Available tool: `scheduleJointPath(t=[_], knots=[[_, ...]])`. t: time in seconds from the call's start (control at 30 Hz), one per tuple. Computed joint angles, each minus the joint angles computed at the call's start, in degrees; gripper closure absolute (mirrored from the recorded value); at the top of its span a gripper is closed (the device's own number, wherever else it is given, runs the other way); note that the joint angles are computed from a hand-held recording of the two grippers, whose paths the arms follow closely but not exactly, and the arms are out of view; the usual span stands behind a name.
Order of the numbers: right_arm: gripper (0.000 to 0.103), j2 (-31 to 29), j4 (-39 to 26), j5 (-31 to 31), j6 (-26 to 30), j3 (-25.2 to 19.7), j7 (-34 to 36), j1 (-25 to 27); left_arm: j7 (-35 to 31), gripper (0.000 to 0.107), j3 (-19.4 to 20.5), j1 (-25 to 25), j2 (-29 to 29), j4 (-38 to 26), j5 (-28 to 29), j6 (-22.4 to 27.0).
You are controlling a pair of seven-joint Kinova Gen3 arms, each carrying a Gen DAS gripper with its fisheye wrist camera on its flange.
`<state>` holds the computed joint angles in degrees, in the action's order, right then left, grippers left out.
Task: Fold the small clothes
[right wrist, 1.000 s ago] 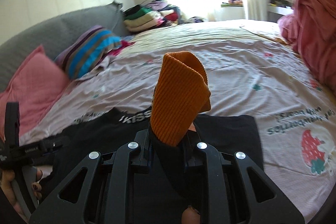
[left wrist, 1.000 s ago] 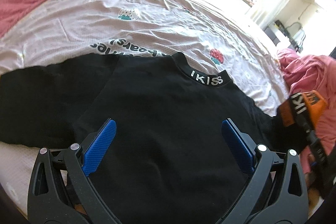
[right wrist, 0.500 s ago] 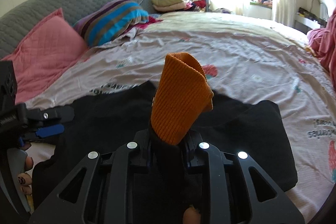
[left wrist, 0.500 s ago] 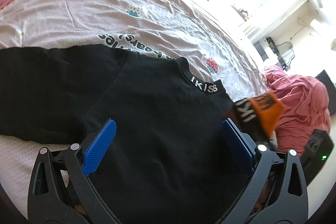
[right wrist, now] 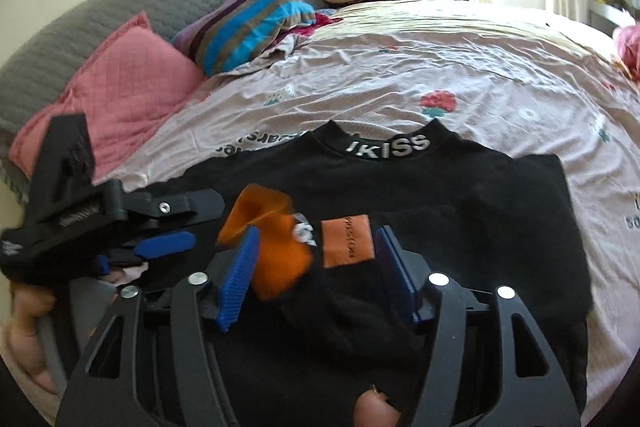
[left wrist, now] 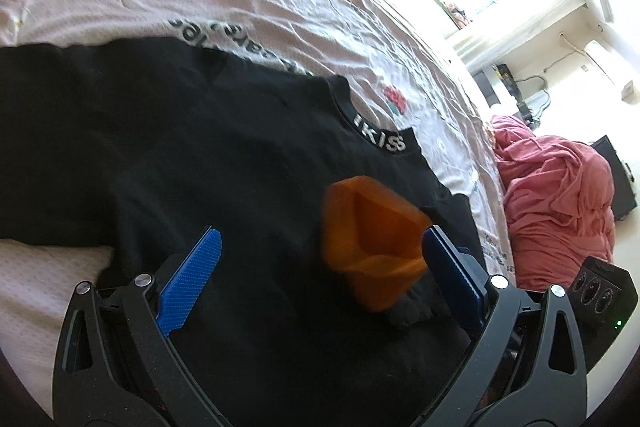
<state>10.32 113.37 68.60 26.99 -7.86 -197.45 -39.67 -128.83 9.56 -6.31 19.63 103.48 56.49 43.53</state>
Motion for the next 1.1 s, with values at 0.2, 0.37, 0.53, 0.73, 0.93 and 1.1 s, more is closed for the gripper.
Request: scheduleJointPath(t=[0.2,0.37,0.53,0.73,0.93,1.1], knots=[[0.040,-4.1,4.3,1.0,0.8,-0.8,-5.9,1.4,-0.6,0.014,0.2,0.9,1.1,0.6,0.4,-0.4],[0.040,-6.3,7.0,1.8,1.1,-2.4,-10.1,4.0,-0.7,0.051,1.0,0.7,1.7,0.5,0.8,-0.2],[0.040,-7.4,8.7,2.9,1.6,-3.6,-13.1,5.7,-1.7,0.087,1.4,1.2,1.7,0.3,0.5,-0.8],[0.040,-8.6,9.9,2.2,2.2,-4.6,-13.6,7.0,-5.6,0.100,1.7,0.7,-0.5,1.1,3.2,-2.2],[0.040,-9.9,11.0,1.3,3.5,-5.3,-14.7,8.0,-11.1,0.102,0.5,-0.2,-4.1,1.6,9.6,-0.2],[0.040,-9.7,10.9,0.5,4.5,-5.9,-13.7,8.5,-12.6,0.102,-2.0,0.7,-6.3,2.2,10.4,-1.4]])
